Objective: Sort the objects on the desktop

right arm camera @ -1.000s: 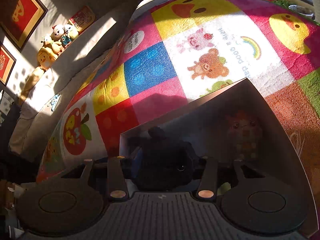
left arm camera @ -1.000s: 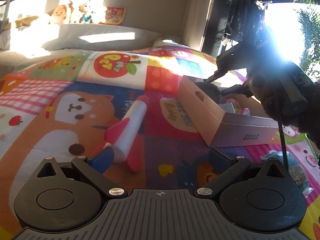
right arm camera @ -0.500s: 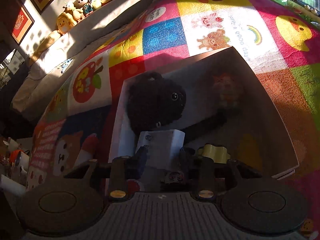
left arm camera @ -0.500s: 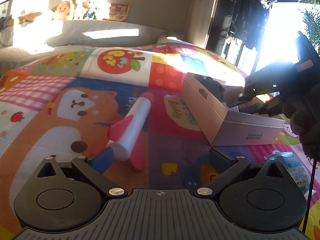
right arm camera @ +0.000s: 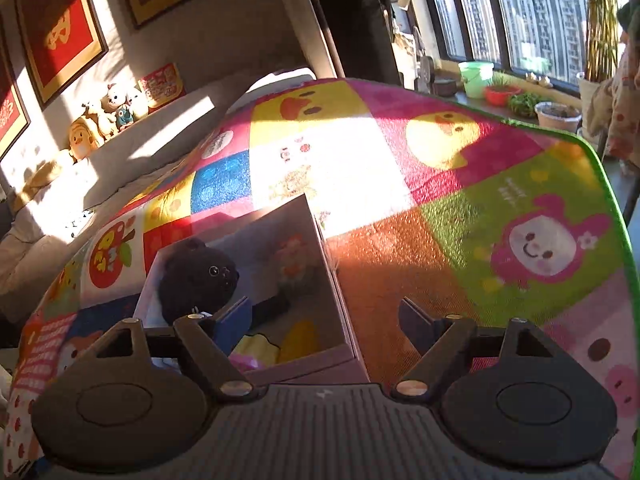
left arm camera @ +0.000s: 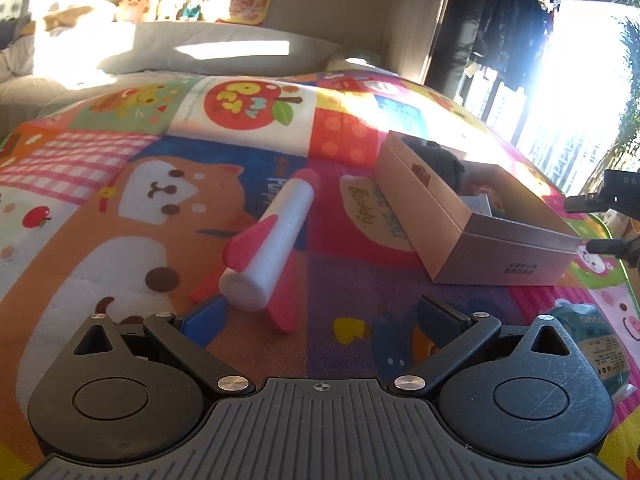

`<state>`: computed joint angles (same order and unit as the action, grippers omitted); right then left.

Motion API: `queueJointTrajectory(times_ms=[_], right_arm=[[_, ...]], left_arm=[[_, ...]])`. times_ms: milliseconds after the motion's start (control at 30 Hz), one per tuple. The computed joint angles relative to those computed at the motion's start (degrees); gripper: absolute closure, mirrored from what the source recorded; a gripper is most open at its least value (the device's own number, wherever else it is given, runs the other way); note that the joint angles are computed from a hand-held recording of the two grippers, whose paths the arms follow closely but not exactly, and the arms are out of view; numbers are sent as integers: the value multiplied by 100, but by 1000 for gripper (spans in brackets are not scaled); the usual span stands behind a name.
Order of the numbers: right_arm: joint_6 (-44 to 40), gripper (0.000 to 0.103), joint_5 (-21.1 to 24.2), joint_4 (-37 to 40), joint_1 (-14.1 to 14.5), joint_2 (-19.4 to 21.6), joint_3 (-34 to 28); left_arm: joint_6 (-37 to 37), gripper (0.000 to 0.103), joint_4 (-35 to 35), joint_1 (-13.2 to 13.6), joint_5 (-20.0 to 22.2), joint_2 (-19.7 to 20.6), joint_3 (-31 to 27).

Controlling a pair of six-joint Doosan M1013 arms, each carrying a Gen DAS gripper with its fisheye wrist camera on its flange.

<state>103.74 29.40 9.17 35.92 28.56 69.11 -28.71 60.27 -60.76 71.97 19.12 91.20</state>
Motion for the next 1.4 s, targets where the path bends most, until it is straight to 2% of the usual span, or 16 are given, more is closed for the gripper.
queueJointTrajectory(times_ms=[100,133,167,300,400,467,500,533,667,800,867,933,1067,1133,1267,1400], right_arm=[[-970,20,313,1548,-138,153,-84],[-1074,14,312,1699,-126,178,-90],[-1147,12,294,1706,-99,190,-98],[-2109,12,492,2610,-145,141,-4],[-2091,11,-64,2183,-76,-184,460],[-1881,7,-473,1533,-6,-436,832],[-1679,0,-686,1129,28,-577,1045],[-1476,0,-863,737,59,-698,1237],[-975,0,-1036,-135,144,-1003,1764],[-796,0,-960,-118,217,-1100,2025],[-892,0,-947,21,253,-1125,2107],[-1063,0,-841,226,269,-1126,2123],[-1497,0,-542,804,254,-1074,2093],[-1477,0,-621,909,246,-1079,2138],[-1189,0,-704,601,296,-1077,2154],[-773,0,-938,157,369,-1095,2241]], left_arm=[[43,0,34,-27,133,36,-40],[57,0,44,-33,166,47,-53],[75,0,45,-39,187,57,-67],[104,0,26,-43,237,70,-95],[161,0,65,-89,477,99,-142],[513,0,145,-124,918,185,-252],[705,0,153,-117,1084,220,-302],[972,0,92,-70,1200,245,-370],[1397,0,-377,221,771,136,-402],[1723,2,-557,415,672,203,-480],[1814,10,-652,480,522,204,-476],[1915,26,-793,530,434,217,-492],[1925,34,-787,519,373,225,-472],[1980,42,-771,500,352,221,-470],[2043,54,-753,458,327,212,-467],[2018,57,-761,307,192,151,-417]])
